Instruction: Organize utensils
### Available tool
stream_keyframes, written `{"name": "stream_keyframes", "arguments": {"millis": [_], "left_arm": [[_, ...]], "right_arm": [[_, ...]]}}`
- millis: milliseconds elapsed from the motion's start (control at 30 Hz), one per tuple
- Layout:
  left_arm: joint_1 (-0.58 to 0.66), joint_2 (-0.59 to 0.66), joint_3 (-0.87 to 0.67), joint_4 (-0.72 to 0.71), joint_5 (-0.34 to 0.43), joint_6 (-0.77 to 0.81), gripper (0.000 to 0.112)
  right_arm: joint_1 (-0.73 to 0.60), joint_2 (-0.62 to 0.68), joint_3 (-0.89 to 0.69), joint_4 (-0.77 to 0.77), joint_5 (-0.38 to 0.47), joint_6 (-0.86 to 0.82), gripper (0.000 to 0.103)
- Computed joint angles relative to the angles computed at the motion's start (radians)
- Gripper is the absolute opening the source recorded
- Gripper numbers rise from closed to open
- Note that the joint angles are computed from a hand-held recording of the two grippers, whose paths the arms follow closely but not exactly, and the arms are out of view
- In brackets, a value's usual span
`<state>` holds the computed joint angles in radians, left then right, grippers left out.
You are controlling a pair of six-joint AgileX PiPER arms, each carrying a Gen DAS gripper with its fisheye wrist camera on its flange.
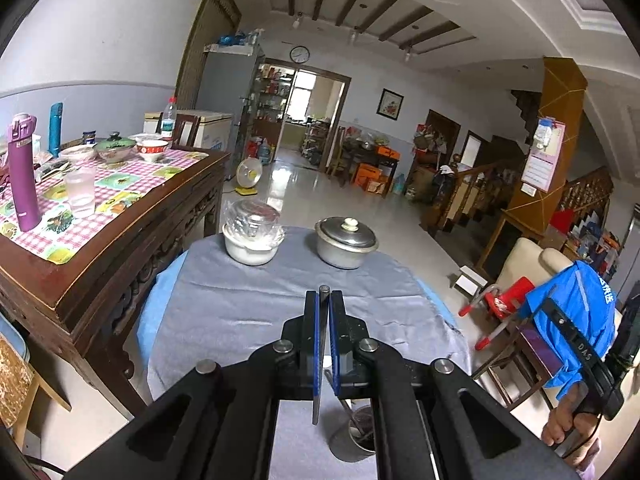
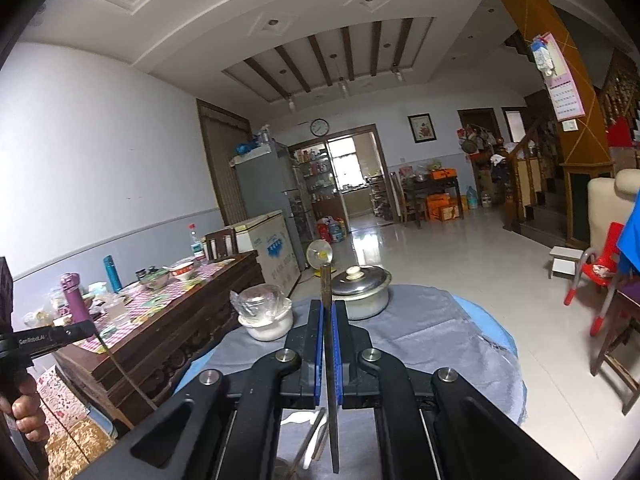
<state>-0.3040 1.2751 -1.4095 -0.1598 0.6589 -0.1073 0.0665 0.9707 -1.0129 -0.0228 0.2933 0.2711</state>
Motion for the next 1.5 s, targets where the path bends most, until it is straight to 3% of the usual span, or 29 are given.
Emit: {"name": "stream_keyframes", "arguments": {"millis": [267, 633, 1133, 1500], "left_arm": [[-0.028, -0.048, 0.003, -0.011, 0.009, 0.005, 0.004], [-0.096, -0.016, -0.028, -0.037, 0.006, 0.008, 0.004], [-0.160, 0.056, -0.025, 0.013, 0.010, -0.062, 0.004], [-0.180, 0.081, -0.019, 0.081, 0.032, -0.124, 0.004]], "right_arm": [[0.126, -0.016, 0.006, -0.193, 0.003, 0.200, 0.005], [0.267, 0.052, -0.006, -0.432, -0.010, 0.462, 0.005], [0.254, 0.086, 0.039, -0.331, -0.033, 0.390, 0.005], [0.251, 0.091, 0.057, -0.267, -0.002, 0.344, 0.005]]}}
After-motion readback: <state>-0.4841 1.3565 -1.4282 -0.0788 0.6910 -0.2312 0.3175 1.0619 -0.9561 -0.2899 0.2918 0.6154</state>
